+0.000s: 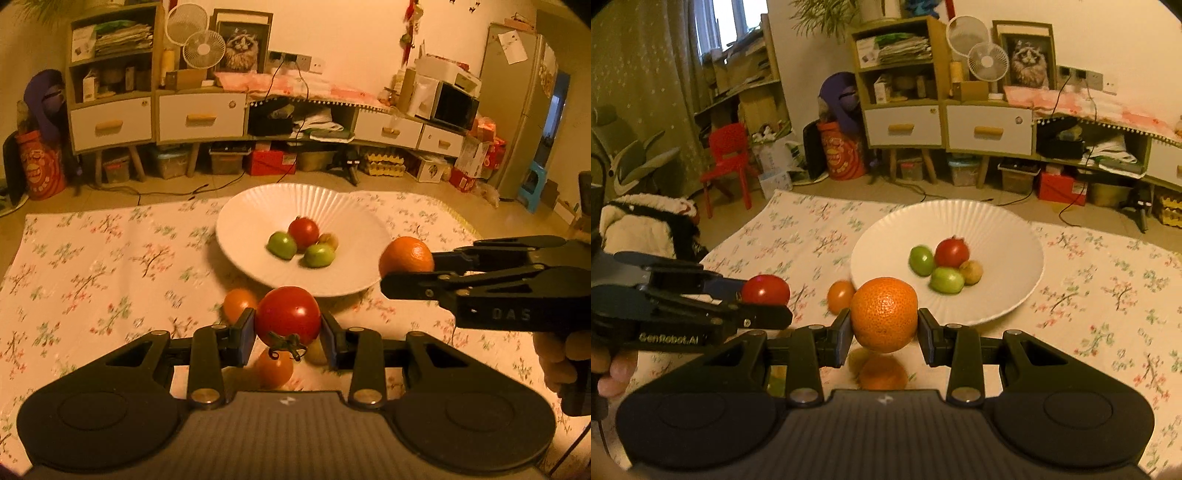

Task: Organize fruits
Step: 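Carry the red tomato and mandarin in both tools over the white plate, then lower both tools and open them to set the tomato and mandarin on the plate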

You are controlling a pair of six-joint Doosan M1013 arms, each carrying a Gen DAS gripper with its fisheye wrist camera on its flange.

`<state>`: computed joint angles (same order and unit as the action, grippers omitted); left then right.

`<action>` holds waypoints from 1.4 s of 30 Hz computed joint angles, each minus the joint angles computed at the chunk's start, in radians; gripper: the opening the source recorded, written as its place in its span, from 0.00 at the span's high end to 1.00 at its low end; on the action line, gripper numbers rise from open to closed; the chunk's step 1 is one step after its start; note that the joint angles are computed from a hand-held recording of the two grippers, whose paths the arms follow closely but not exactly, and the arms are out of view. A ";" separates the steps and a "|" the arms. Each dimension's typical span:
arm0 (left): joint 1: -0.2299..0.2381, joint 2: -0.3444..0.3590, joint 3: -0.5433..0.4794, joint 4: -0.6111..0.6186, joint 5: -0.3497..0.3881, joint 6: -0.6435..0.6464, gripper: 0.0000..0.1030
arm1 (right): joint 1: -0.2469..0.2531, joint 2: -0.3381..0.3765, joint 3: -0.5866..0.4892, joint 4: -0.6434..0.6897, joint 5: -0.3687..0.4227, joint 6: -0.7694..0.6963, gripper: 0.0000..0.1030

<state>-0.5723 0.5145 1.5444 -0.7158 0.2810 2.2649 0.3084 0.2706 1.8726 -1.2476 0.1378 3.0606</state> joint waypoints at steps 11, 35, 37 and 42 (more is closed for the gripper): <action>-0.016 0.042 -0.068 0.045 -0.002 -0.076 0.66 | -0.034 0.020 -0.028 0.043 0.018 -0.038 0.67; -0.049 0.133 -0.184 0.289 0.032 -0.237 0.66 | -0.082 0.096 -0.102 0.387 0.072 -0.381 0.67; -0.049 0.139 -0.189 0.307 0.037 -0.258 0.66 | -0.086 0.102 -0.105 0.393 0.072 -0.378 0.67; -0.045 0.145 -0.190 0.243 0.041 -0.210 0.66 | -0.093 0.105 -0.102 0.396 0.041 -0.369 0.67</action>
